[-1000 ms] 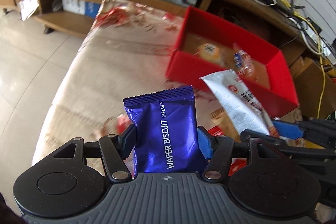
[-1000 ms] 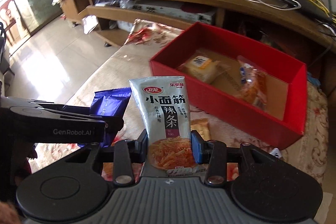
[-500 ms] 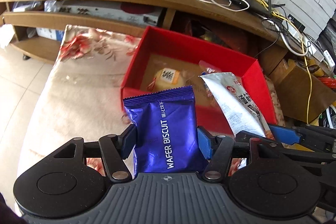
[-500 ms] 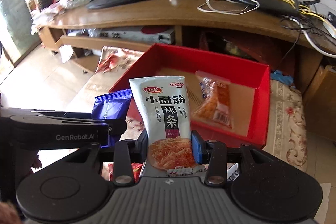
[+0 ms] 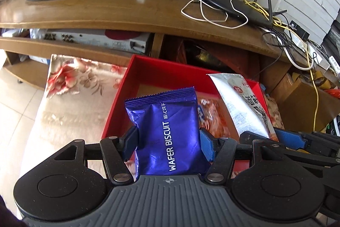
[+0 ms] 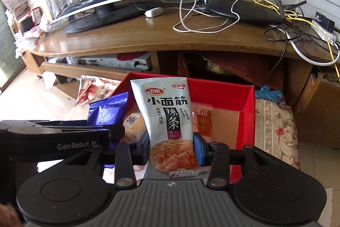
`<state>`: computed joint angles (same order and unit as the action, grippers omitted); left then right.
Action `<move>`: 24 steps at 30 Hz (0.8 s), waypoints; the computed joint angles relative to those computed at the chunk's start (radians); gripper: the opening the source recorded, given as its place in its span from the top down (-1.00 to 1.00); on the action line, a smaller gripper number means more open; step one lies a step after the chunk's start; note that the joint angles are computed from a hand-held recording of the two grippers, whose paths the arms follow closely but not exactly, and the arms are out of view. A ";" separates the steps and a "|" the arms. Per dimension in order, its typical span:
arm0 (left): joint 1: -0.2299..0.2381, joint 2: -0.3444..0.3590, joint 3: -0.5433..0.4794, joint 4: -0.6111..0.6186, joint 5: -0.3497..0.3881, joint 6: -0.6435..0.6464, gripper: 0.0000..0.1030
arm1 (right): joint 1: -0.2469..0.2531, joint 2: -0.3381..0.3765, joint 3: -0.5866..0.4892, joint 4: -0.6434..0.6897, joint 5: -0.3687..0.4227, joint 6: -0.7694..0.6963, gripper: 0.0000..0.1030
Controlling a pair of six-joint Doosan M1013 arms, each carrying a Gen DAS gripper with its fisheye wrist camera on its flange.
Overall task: Organize snacks
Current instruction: 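Lower both packets into the red box and open both tools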
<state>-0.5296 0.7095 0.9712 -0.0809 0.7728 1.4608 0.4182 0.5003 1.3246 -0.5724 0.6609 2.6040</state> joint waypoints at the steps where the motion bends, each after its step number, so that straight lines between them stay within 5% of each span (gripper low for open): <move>1: -0.001 0.007 -0.012 0.004 0.003 -0.001 -0.31 | -0.003 0.004 -0.004 -0.004 0.000 0.006 0.24; 24: -0.017 0.154 -0.219 0.094 0.119 -0.033 -0.30 | -0.057 0.093 -0.089 0.073 0.041 -0.040 0.24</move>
